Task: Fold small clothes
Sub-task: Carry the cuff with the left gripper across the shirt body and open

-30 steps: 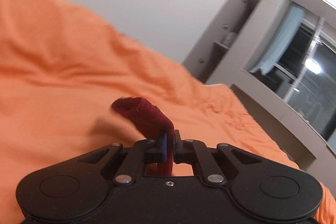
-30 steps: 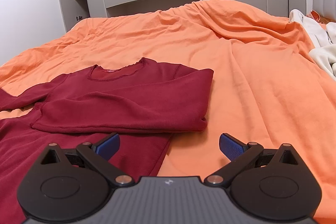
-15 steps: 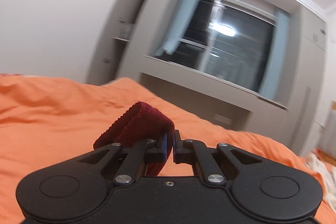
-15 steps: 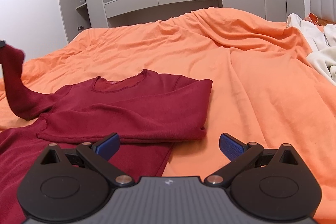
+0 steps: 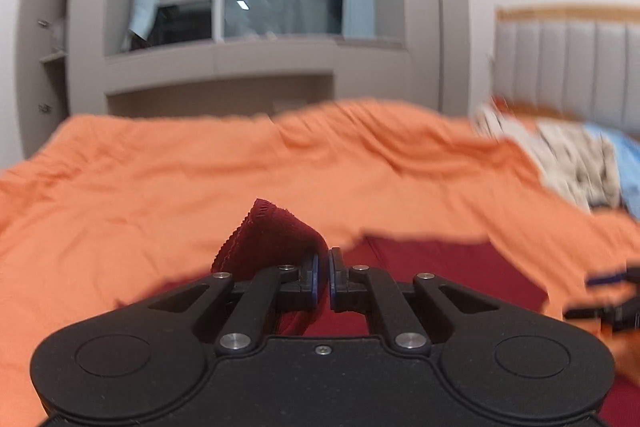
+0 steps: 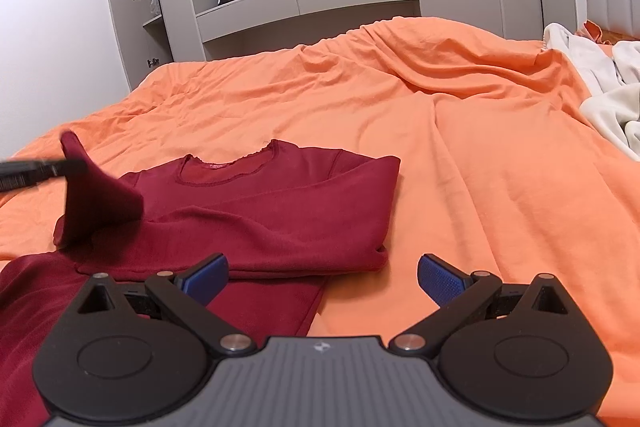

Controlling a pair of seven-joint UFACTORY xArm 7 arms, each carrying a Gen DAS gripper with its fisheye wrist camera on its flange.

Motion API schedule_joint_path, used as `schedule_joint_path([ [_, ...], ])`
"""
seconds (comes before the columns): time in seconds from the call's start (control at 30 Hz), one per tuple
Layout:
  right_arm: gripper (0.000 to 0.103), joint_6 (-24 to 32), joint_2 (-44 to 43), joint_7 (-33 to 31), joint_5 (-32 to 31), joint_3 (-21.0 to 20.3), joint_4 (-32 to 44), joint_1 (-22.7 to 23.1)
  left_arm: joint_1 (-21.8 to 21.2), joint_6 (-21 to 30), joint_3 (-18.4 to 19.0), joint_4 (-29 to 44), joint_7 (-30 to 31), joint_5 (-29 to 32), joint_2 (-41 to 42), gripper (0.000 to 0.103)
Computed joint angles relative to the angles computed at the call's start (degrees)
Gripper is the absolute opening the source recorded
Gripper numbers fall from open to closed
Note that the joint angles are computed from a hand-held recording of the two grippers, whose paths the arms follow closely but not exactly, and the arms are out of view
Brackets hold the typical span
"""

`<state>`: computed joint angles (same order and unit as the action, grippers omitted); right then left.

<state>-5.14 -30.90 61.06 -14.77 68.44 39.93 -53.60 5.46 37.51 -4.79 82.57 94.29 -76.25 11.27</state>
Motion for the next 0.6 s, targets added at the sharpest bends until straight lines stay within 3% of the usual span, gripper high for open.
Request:
schedule_joint_path([
  [0.23,0.103,0.17,0.21,-0.03,0.02,0.17,0.07,-0.09,-0.74,0.99,-0.38,-4.8,4.53,4.45,0.01,0.006],
  [0.47,0.103,0.47,0.7,0.1,-0.24,0.98,0.47,-0.82,-0.41,6.26,0.44,-6.25,3.09,9.83,-0.64,0.013],
  [0.6,0.103,0.54,1.15,-0.05,-0.52,1.58,0.84,-1.4,-0.14,9.92,1.07,-5.44,-0.81,14.63,-0.08,0.025],
])
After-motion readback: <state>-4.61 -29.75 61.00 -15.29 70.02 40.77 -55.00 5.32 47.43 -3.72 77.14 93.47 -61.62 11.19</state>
